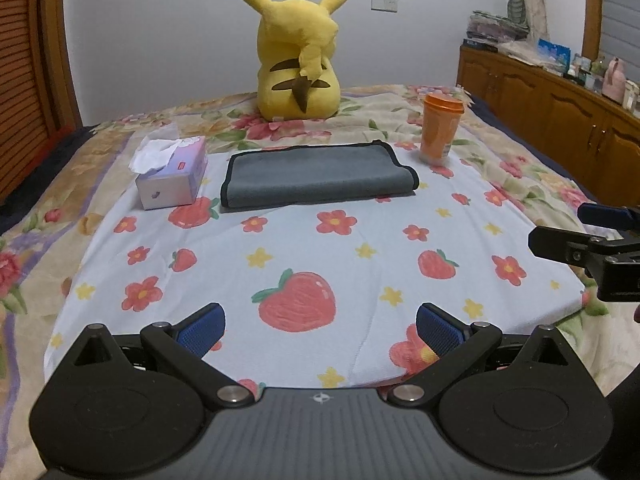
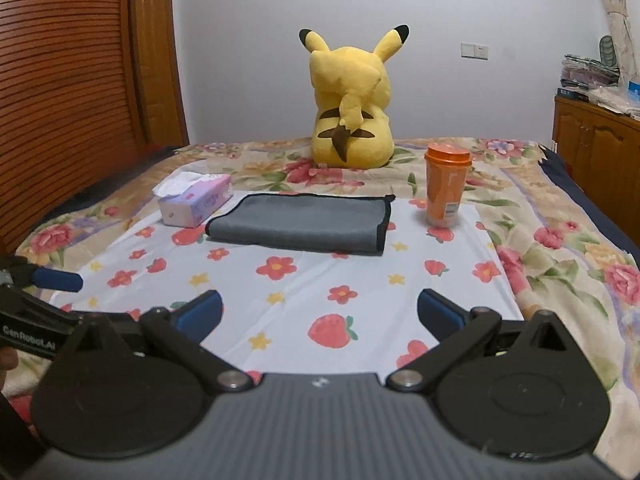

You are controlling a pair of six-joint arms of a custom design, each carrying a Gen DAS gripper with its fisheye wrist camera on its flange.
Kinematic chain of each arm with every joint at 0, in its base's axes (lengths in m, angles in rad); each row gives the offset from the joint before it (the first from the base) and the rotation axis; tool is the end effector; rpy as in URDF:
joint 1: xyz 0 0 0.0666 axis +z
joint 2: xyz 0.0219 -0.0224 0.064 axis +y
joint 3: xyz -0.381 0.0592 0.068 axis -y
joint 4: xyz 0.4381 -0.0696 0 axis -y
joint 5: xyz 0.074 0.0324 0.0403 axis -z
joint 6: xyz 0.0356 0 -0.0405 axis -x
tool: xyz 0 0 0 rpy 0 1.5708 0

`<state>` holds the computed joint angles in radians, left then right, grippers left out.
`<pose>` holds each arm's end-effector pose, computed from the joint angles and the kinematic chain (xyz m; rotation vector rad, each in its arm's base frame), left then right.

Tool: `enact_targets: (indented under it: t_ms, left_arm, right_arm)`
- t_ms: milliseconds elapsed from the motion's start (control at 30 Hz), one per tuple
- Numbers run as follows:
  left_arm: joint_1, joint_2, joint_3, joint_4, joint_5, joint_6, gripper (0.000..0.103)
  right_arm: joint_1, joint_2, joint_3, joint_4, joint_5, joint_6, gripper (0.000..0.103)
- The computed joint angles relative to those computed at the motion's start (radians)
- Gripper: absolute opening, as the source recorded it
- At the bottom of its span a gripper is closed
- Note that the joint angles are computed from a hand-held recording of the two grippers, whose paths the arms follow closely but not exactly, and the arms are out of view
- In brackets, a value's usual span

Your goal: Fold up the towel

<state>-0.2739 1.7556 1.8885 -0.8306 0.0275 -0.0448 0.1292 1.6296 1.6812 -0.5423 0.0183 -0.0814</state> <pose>0.6512 -0.1844 0.4801 0.3750 2.2416 -0.1522 0.6410 0.0822 0.4777 -0.0380 2.0629 0.1112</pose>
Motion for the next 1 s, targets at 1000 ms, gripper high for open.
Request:
enact_targets:
  t_ms: [1000]
  left_arm:
    - [0.006,-0.082,-0.106,0.197,-0.061,0.026,0.103]
  right_arm:
    - [-0.005,-0.025,-0.042,0.084,0.057,-0.042,0.103]
